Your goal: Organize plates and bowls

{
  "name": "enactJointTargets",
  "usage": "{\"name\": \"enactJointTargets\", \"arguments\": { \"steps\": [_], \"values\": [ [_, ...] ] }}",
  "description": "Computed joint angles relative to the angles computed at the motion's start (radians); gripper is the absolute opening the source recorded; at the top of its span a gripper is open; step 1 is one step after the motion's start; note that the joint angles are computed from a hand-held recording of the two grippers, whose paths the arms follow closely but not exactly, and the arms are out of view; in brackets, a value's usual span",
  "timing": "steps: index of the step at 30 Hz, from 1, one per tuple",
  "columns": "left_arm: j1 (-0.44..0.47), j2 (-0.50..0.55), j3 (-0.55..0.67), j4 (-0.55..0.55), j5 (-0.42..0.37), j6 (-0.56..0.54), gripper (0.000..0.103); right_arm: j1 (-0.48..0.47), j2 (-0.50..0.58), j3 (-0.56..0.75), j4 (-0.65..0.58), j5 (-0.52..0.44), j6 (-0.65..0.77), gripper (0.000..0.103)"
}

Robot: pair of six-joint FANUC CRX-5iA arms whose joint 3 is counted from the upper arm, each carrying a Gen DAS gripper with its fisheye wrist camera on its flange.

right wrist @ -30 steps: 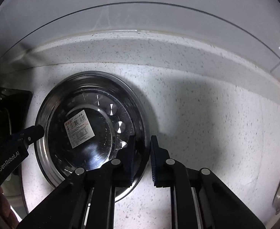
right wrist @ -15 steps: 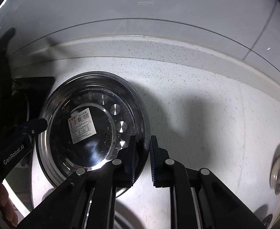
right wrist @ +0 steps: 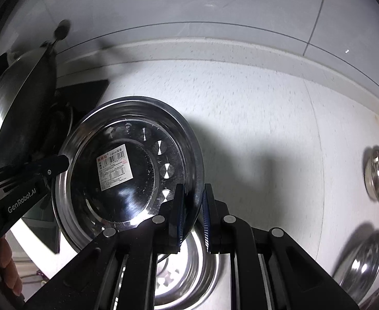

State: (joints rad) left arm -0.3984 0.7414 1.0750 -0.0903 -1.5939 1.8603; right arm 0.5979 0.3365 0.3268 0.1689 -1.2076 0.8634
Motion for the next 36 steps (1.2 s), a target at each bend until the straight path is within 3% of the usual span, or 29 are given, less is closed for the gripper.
{"name": "enactJointTargets", "arguments": {
  "steps": [8, 16, 31, 36],
  "values": [
    [-0.019, -0.19, -0.325, -0.001, 0.128, 0.006, 0.01, 0.056, -0.049, -0.108, 0.008, 0.033, -0.081, 0.012],
    [-0.028, -0.255, -0.464, 0.021, 0.18, 0.005, 0.01, 0.069, -0.062, -0.171, -0.033, 0.047, -0.13, 0.012],
    [-0.075, -0.264, -0.499, -0.065, 0.197, -0.012, 0.011, 0.08, -0.091, -0.243, 0.009, 0.071, -0.104, 0.013],
    [-0.065, -0.268, -0.503, -0.041, 0.19, -0.009, 0.012, 0.107, -0.083, -0.252, 0.06, 0.054, -0.08, 0.016]
  ]
}}
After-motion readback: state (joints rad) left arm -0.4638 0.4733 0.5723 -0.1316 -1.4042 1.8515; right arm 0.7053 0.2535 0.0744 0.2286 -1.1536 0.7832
